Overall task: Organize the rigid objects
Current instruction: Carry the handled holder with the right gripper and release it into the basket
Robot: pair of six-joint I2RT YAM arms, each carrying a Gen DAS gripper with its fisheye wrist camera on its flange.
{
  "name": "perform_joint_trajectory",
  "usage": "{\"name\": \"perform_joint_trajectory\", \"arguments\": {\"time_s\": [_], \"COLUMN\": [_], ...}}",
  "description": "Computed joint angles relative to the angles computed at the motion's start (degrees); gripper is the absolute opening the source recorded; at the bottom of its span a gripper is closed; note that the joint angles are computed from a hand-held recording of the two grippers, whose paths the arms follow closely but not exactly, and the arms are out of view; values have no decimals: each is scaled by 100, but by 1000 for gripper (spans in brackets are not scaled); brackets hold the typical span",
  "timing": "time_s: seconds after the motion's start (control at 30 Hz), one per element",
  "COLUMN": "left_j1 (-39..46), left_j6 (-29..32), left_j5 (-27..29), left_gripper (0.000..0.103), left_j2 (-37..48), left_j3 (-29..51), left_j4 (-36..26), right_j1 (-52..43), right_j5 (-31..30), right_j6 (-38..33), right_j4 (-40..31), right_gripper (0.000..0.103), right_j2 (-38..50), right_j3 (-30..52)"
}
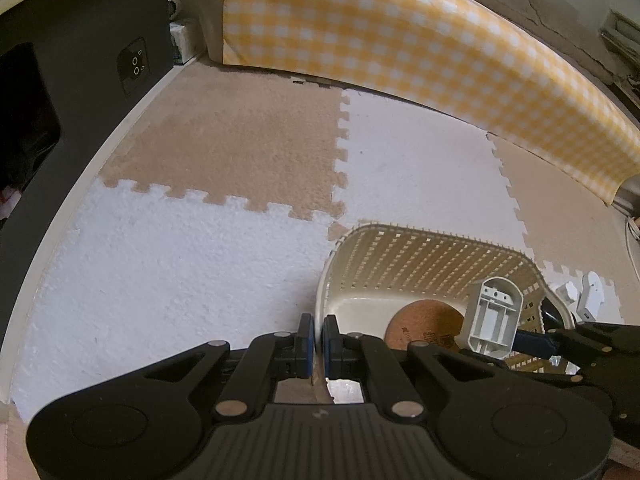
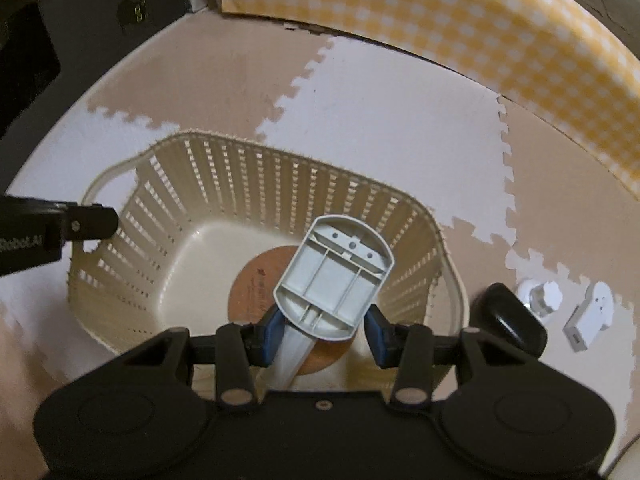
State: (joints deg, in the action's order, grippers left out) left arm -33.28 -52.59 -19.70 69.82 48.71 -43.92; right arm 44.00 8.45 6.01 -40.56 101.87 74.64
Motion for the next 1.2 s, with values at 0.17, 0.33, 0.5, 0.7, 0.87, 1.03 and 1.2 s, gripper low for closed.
{"name": "perform_joint_trajectory", "arguments": {"time_s": [0.17, 0.33, 0.5, 0.7, 0.87, 1.03, 1.2], "left_j1": [-4, -1, 8, 8, 9, 0, -35], "left_j6": [-3, 0, 20, 20, 29, 37, 35], "left_j5": [0, -4, -3, -3, -9, -16, -47], "left_gripper": [5, 5, 5, 5, 5, 5, 5], "left_j2": [8, 13, 18, 18, 23, 6, 3], "left_j3": [4, -1, -17, -17, -18, -24, -19], "left_j4": [1, 10, 27, 27, 23, 1, -40], "right_j1": [88, 125, 71, -59, -92, -85, -114], "right_j5": [111, 183, 131, -100, -213, -262, -373], "right_j6": [58, 148, 290, 552, 603, 663, 684], "right_j4": [-116, -126, -172, -180, -206, -268, -308], "right_gripper": [49, 59, 61, 62, 63, 72, 79], "right_j2": [100, 67, -33, -283, -523, -833, -1277], "right_j3": [95, 79, 33, -91, -128, -144, -198]}}
